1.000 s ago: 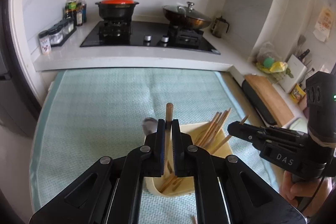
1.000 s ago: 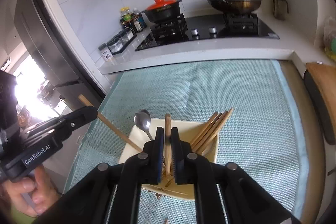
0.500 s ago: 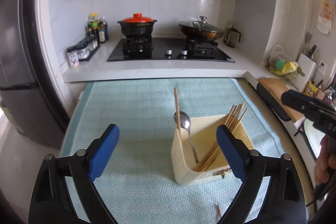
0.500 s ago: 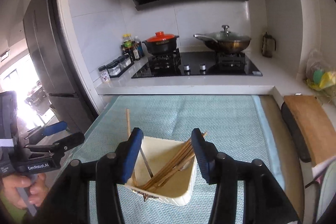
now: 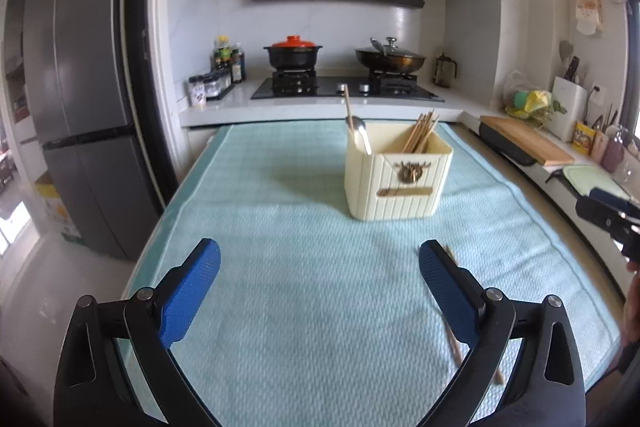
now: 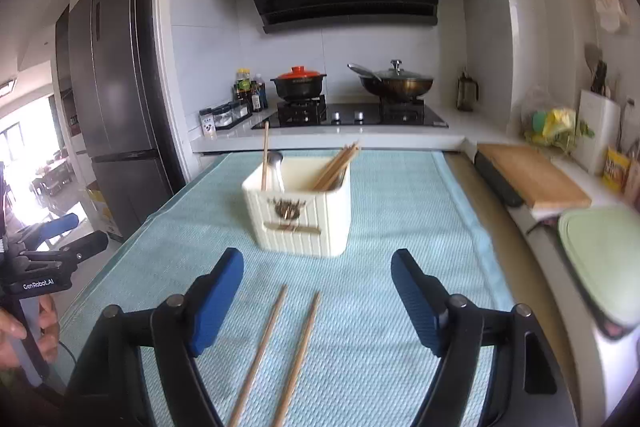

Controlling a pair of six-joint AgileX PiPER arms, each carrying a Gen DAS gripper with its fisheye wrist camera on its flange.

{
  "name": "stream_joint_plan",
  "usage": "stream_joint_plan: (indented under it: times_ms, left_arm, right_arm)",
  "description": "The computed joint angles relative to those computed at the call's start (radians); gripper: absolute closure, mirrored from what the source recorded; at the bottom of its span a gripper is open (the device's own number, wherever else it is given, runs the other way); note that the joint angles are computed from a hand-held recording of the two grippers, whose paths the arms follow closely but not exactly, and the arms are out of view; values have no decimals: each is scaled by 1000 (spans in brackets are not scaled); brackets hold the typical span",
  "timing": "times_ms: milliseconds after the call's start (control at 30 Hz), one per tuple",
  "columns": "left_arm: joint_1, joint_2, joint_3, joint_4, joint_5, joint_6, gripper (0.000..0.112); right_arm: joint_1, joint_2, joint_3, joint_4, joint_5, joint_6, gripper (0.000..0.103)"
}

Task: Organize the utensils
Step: 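Move both open tools down toward the two chopsticks on the towel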

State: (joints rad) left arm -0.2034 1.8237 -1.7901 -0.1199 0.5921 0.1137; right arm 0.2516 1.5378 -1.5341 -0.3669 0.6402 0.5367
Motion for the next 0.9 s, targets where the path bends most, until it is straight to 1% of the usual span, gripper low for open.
stream_joint_plan:
  times_ms: [33, 100, 133, 200, 267, 333, 400, 467, 500, 567, 633, 700, 800, 900]
  left_arm:
    - [-1, -37, 78, -13, -21, -4, 13]
    - [3, -83, 185, -93, -24, 54, 13]
    - [-5, -97, 219, -102, -14, 74, 13]
    - [-30, -115, 262, -92, 19, 118, 13]
    - [-61, -121, 281, -53, 52, 95, 12]
    - [-71, -125, 293, -79, 73, 95, 11]
    - [-92, -113, 273, -29, 99, 40, 11]
    - [-107, -119, 279, 10, 87, 10, 11]
    - [-105, -125, 285, 5, 81, 14, 11]
    - [-88, -123, 283, -46, 92, 47, 11]
    - [-63, -109, 268, -109, 124, 86, 11]
    - [-49, -89, 246, -125, 154, 83, 11]
    - [-44, -71, 230, -108, 172, 53, 11]
    - [-47, -54, 218, -76, 181, 22, 11]
  right_arm:
    - [14, -44, 98, -7, -28, 58, 24]
    - [32, -100, 241, 19, -57, 121, 24]
    - [46, -112, 286, 14, -52, 150, 24]
    - [88, -133, 356, -62, -32, 239, 24]
    - [127, -151, 397, -108, -5, 295, 24]
    - [147, -172, 416, -120, 19, 323, 24]
    - [153, -186, 419, -127, 39, 339, 24]
    - [157, -190, 410, -137, 68, 346, 24]
    - [156, -193, 408, -142, 77, 345, 24]
    - [149, -191, 403, -141, 87, 337, 24]
    - [136, -185, 402, -123, 82, 332, 24]
    - [123, -180, 405, -106, 74, 329, 24]
    - [109, -178, 413, -79, 61, 321, 24]
    - [95, -172, 415, -49, 60, 297, 28]
